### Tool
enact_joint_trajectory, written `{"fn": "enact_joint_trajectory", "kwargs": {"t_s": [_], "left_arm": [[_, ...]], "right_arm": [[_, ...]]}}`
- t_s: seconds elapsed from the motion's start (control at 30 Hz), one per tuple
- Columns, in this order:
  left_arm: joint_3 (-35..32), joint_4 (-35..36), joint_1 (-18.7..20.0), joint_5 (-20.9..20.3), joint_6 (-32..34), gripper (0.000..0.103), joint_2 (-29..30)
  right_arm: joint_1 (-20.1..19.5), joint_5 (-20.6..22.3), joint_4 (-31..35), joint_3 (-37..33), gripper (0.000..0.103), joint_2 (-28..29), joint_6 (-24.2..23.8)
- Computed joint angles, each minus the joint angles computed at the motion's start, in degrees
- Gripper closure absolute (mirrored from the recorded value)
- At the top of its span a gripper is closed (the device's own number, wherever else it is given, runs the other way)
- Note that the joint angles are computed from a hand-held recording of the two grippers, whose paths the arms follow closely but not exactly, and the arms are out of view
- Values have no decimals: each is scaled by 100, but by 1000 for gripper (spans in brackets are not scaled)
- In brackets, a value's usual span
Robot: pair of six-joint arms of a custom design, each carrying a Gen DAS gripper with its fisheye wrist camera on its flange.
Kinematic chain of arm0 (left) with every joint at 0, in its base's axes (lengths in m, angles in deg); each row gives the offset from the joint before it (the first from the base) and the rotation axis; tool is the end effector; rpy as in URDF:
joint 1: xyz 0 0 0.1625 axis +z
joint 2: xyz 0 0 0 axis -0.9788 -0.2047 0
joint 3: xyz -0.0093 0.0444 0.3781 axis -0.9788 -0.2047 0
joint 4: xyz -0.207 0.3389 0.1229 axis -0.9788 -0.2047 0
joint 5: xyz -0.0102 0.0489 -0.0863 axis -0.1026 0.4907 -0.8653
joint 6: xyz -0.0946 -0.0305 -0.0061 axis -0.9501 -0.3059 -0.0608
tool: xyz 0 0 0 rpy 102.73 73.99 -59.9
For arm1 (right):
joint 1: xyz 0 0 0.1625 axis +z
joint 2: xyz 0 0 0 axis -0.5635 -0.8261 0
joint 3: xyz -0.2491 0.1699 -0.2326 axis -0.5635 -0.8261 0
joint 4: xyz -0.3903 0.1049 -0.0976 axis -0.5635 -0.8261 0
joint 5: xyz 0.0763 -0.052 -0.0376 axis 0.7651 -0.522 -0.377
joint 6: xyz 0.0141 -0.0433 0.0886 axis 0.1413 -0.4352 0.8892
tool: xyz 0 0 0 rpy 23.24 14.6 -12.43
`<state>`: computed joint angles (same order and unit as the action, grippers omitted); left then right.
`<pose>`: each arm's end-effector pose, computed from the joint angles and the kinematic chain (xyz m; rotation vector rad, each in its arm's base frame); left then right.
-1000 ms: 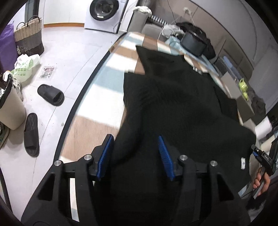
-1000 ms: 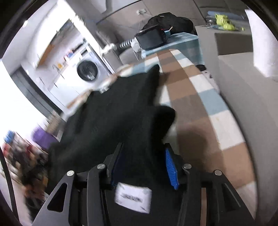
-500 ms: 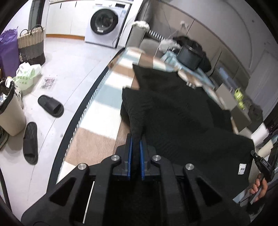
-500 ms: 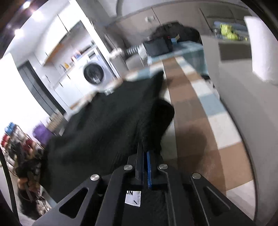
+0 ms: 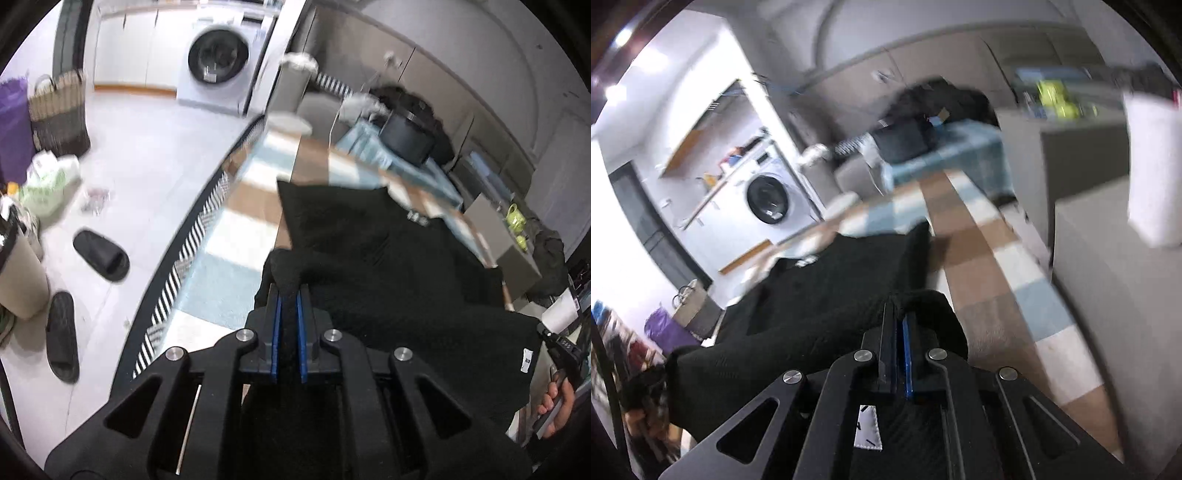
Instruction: Fold small clothes
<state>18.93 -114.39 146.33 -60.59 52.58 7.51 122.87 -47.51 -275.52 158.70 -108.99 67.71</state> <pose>-0.0702 -0.6349 0.4405 0.5734 2.6627 -0.7388 0.0713 -0.4123 0.2296 -0.4367 -2.1912 1.4709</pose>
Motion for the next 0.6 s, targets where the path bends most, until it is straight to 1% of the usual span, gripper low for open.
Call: {"fn": "enact_joint_trajectory", "kwargs": {"t_s": [0.07, 0.1, 0.13, 0.17, 0.2, 0.23, 0.27, 0.33, 0.37, 0.43, 0.53, 0.57, 0.6], "left_arm": [[-143, 291, 58, 19, -177, 97, 147], [-175, 437, 85, 12, -246, 97, 173], [-165, 477, 103, -11, -226, 91, 169], [-135, 516, 110, 32, -210, 83, 142], [-97, 506, 109, 93, -219, 77, 121], [-39, 494, 119, 147, -233, 66, 76], [-27, 559, 136, 141, -254, 60, 44], [28, 700, 178, 37, -266, 59, -24], [54, 766, 191, 8, -275, 59, -61], [156, 756, 201, 1, -279, 59, -112], [277, 729, 200, -95, -225, 59, -180], [338, 661, 188, -110, -223, 61, -213], [400, 566, 182, -134, -228, 66, -243]], "right_arm": [[-222, 75, 718, -114, 100, -99, 426], [-355, 288, 997, -72, 98, -207, 609], [-486, 576, 1100, 26, 97, -319, 669], [-590, 816, 1107, 140, 90, -410, 660], [-617, 871, 1079, 227, 83, -446, 645], [-629, 884, 1053, 312, 67, -487, 620], [-674, 996, 985, 423, 58, -540, 565], [-731, 1221, 1011, 602, 58, -648, 458], [-734, 1264, 1024, 682, 56, -689, 395], [-703, 1283, 847, 807, 53, -665, 252], [-703, 1405, 662, 931, 53, -614, 152], [-700, 1428, 596, 941, 54, -572, 120], [-657, 1353, 539, 927, 55, -515, 105]]}}
